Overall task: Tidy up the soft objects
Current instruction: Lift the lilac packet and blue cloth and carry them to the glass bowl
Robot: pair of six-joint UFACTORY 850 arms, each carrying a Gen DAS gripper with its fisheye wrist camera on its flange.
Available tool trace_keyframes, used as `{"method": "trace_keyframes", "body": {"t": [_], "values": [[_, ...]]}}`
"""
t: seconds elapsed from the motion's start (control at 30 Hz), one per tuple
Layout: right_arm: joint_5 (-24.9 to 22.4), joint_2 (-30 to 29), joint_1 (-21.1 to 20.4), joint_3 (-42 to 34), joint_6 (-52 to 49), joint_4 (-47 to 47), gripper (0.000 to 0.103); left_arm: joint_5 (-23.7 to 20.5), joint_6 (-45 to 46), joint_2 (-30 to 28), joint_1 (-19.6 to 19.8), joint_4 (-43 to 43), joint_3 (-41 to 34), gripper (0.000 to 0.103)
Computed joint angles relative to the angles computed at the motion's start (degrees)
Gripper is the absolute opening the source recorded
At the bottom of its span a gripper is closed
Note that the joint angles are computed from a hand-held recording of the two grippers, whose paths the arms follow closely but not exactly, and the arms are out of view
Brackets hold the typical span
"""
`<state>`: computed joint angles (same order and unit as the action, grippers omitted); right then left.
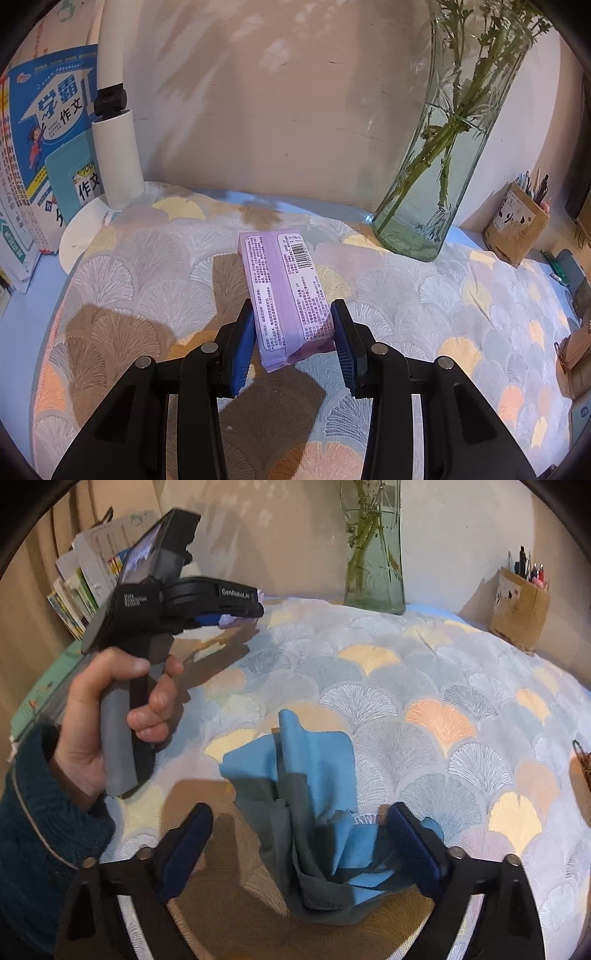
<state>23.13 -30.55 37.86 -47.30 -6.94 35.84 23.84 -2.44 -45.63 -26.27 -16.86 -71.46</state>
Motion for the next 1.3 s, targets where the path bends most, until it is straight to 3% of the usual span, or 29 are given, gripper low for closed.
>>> {"method": "trace_keyframes", "body": {"t": [0.03,0.1,0.13,0.2,0.33,0.43,0.5,0.6,0.77,0.87,1.0,1.07,1.13,1.2,1.3], "values": [[0.22,-0.01,0.45,-0.24,-4.11,4.74,0.071,0.21,1.04,0.0,-0.12,-0.85,0.02,0.037],[1.34,0.23,0.75,0.15,-5.81,7.54,0.047,1.68,6.96,0.23,-1.03,-6.43,0.46,0.037],[1.54,0.7,0.48,0.75,-3.61,5.34,0.039,2.96,9.24,0.63,-1.72,-8.01,1.15,0.037],[1.83,1.61,-0.33,2.07,3.62,-1.72,0.009,4.17,10.38,1.34,-2.54,-8.43,2.3,0.037],[3.84,5.32,-1.57,6.02,10.36,-6.55,0.008,5.71,8.17,4.66,-4.96,-5.52,6.07,0.037],[7.67,11.62,-1.69,11.19,7.51,-2.47,0.008,6.86,9.28,7.9,-7.67,-5.57,7.99,0.037],[9.98,17.12,-2.34,15.28,7.39,-1.08,0.008,7.66,8.57,10.27,-9.56,-4.75,9.19,0.037],[12.35,25.45,-2.75,20.81,4.78,3.16,0.008,8.36,17.98,13.87,-14.49,-15.05,9.91,0.037],[14.78,38.86,-2.94,28.64,0.31,10.01,0.008,10.77,21.01,18.86,-21.58,-15.94,11.24,0.037],[15.42,47.69,-4.7,33.05,-2.19,13.56,0.008,11.88,29.11,20.03,-26.35,-22.68,9.93,0.037],[17.06,60.17,-6.44,38.84,-9.79,23.46,0.008,9.82,28.72,20.57,-30.72,-16.6,7.16,0.037],[16.39,66.83,-8.94,41.67,-12.73,27.11,0.008,3.92,24.12,19.61,-32.03,-10.31,3.56,0.037],[11.85,73.76,-16.11,43.89,-14.58,27.33,0.008,-2.79,14.92,17.72,-32.69,-0.53,-1.09,0.037],[5.71,80.92,-24.76,46.06,-16.11,26.61,0.008,-6.96,5.17,15.43,-33.25,9.83,-5.45,0.037],[-4.8,85.54,-40.88,47.47,-7.32,13.58,0.008,-10.91,2.87,10.79,-34.84,12.28,-12.85,0.037]]}}
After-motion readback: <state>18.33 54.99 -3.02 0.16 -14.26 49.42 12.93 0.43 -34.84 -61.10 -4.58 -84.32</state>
